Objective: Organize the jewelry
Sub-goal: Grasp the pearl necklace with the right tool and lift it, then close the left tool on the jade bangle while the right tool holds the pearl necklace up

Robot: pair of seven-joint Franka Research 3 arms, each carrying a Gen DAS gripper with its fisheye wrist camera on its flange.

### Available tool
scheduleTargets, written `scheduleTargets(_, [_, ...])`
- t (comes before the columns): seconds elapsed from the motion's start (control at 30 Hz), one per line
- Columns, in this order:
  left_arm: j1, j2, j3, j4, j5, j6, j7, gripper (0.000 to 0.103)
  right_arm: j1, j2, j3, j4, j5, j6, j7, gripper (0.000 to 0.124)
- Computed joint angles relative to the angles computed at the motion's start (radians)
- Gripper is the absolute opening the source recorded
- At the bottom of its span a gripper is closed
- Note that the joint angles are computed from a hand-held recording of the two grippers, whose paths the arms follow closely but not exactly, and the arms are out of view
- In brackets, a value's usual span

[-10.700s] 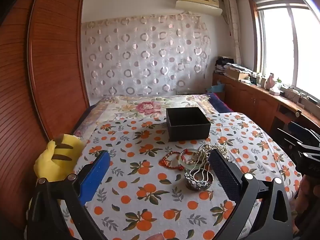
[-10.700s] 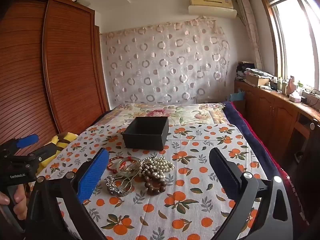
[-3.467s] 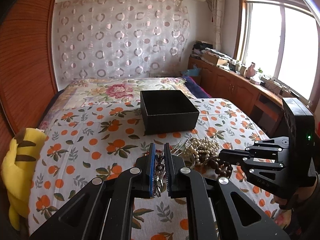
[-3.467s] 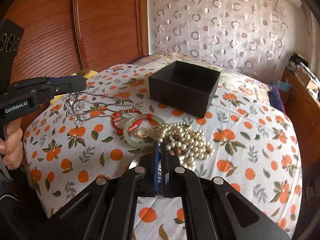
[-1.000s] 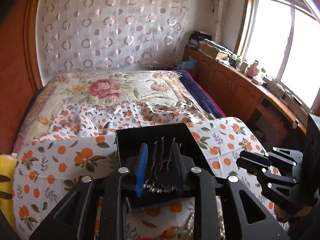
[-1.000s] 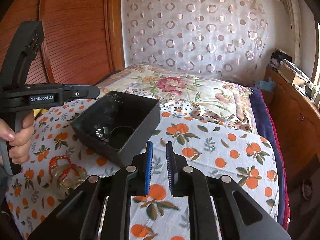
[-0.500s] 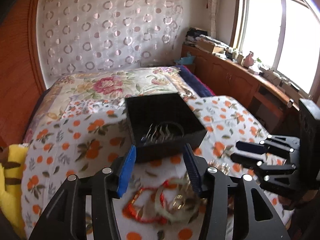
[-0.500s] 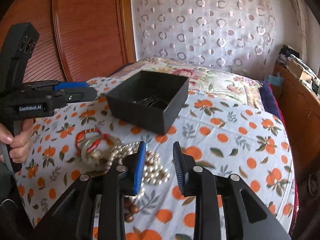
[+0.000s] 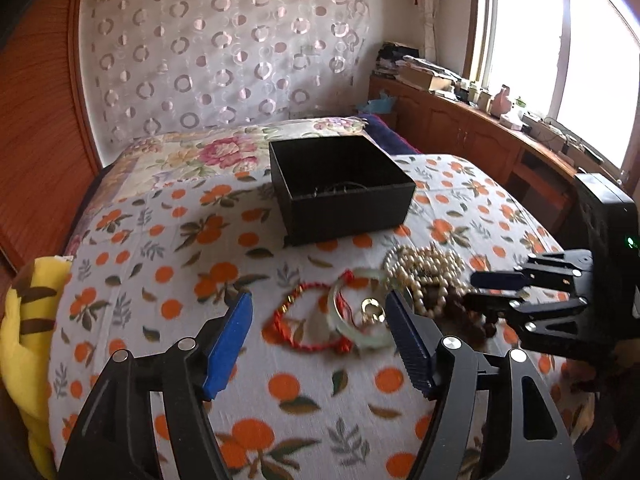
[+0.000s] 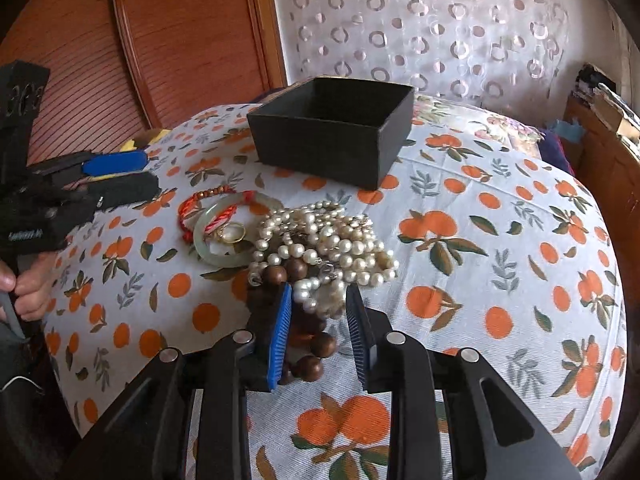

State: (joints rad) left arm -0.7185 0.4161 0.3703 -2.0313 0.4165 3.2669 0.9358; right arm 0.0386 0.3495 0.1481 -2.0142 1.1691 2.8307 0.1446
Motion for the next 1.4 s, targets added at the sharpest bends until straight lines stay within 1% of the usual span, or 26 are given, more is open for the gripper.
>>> scheduleTargets(0.07, [-0.025,-0.006,0.021,-0.023,-0.004,0.013,-0.003,0.066,-0.004,-0.008,0.011,-0.007,0.034,0.015,-0.023,0.022])
scheduleTargets(0.13, [-0.062,-0.01,0.053,-0.046,-0.018,0.031,0.004,0.066,-0.008,-0.022,0.016,-0.013,0.072,0.01,-0.056,0.009])
scheduleTargets(0.27, [-0.11,-0.019,0.085,-0.08,-0.073,0.053,0.039,0.066,0.006,-0.049,0.005,-0.028,0.105,0.015,-0.112,0.008])
scheduleTargets(0.4, [-0.184,-0.029,0.139,-0.119,-0.138,0.085,0.081,0.066,0.016,-0.088,-0.007,-0.037,0.177,0.032,-0.174,0.008])
scheduleTargets(0.43, [-0.207,-0.032,0.154,-0.13,-0.157,0.093,0.093,0.068,0.019,-0.101,-0.01,-0.039,0.203,0.037,-0.197,0.008])
scheduleTargets(0.47, [-0.231,-0.033,0.172,-0.14,-0.177,0.1,0.105,0.072,0.023,-0.111,-0.014,-0.041,0.226,0.04,-0.216,0.008])
scheduleTargets(0.53, [-0.293,-0.032,0.218,-0.162,-0.225,0.124,0.133,0.074,0.032,-0.133,-0.025,-0.043,0.277,0.046,-0.257,0.008])
scheduleTargets(0.6, [-0.319,-0.035,0.23,-0.178,-0.261,0.135,0.16,0.077,0.044,-0.15,-0.04,-0.047,0.301,0.046,-0.269,0.008])
scheduleTargets(0.67, [-0.318,-0.042,0.221,-0.184,-0.285,0.135,0.184,0.078,0.049,-0.173,-0.055,-0.055,0.317,0.021,-0.278,0.008])
scheduleTargets(0.77, [-0.326,-0.044,0.219,-0.19,-0.33,0.14,0.221,0.081,0.065,-0.197,-0.07,-0.063,0.356,0.027,-0.319,0.008])
scheduleTargets(0.83, [-0.302,-0.046,0.192,-0.185,-0.346,0.143,0.241,0.082,0.073,-0.213,-0.079,-0.064,0.391,0.031,-0.341,0.008])
scheduleTargets(0.9, [-0.258,-0.046,0.148,-0.176,-0.349,0.147,0.258,0.083,0.078,-0.225,-0.09,-0.063,0.403,0.028,-0.345,0.008])
scheduleTargets(1.03, [-0.183,-0.011,0.078,-0.106,-0.356,0.082,0.315,0.083,0.09,-0.234,-0.101,-0.05,0.417,0.04,-0.359,0.008])
scheduleTargets(1.07, [-0.155,-0.003,0.053,-0.087,-0.357,0.067,0.326,0.083,0.091,-0.234,-0.103,-0.046,0.42,0.042,-0.359,0.008])
scheduleTargets(1.1, [-0.108,0.005,0.009,-0.065,-0.345,0.049,0.331,0.083,0.093,-0.233,-0.104,-0.041,0.424,0.045,-0.36,0.008])
scheduleTargets(1.17, [-0.032,0.017,-0.059,-0.031,-0.312,0.021,0.325,0.083,0.095,-0.234,-0.106,-0.031,0.421,0.044,-0.351,0.008])
scheduleTargets(1.23, [0.025,0.033,-0.109,0.009,-0.277,-0.014,0.318,0.083,0.099,-0.234,-0.105,-0.021,0.418,0.053,-0.35,0.008])
scheduleTargets(1.27, [0.062,0.042,-0.146,0.03,-0.259,-0.03,0.321,0.083,0.1,-0.234,-0.105,-0.018,0.42,0.055,-0.354,0.008])
scheduleTargets(1.3, [0.082,0.05,-0.164,0.049,-0.244,-0.049,0.319,0.083,0.101,-0.235,-0.104,-0.015,0.416,0.056,-0.351,0.008])
scheduleTargets(1.33, [0.083,0.058,-0.163,0.063,-0.231,-0.062,0.311,0.083,0.103,-0.235,-0.104,-0.009,0.411,0.061,-0.349,0.008])
scheduleTargets(1.37, [0.1,0.063,-0.178,0.076,-0.206,-0.072,0.299,0.083,0.105,-0.235,-0.103,-0.005,0.409,0.064,-0.346,0.008])
scheduleTargets(1.4, [0.145,0.068,-0.229,0.09,-0.205,-0.081,0.323,0.083,0.106,-0.235,-0.102,0.001,0.404,0.067,-0.343,0.008])
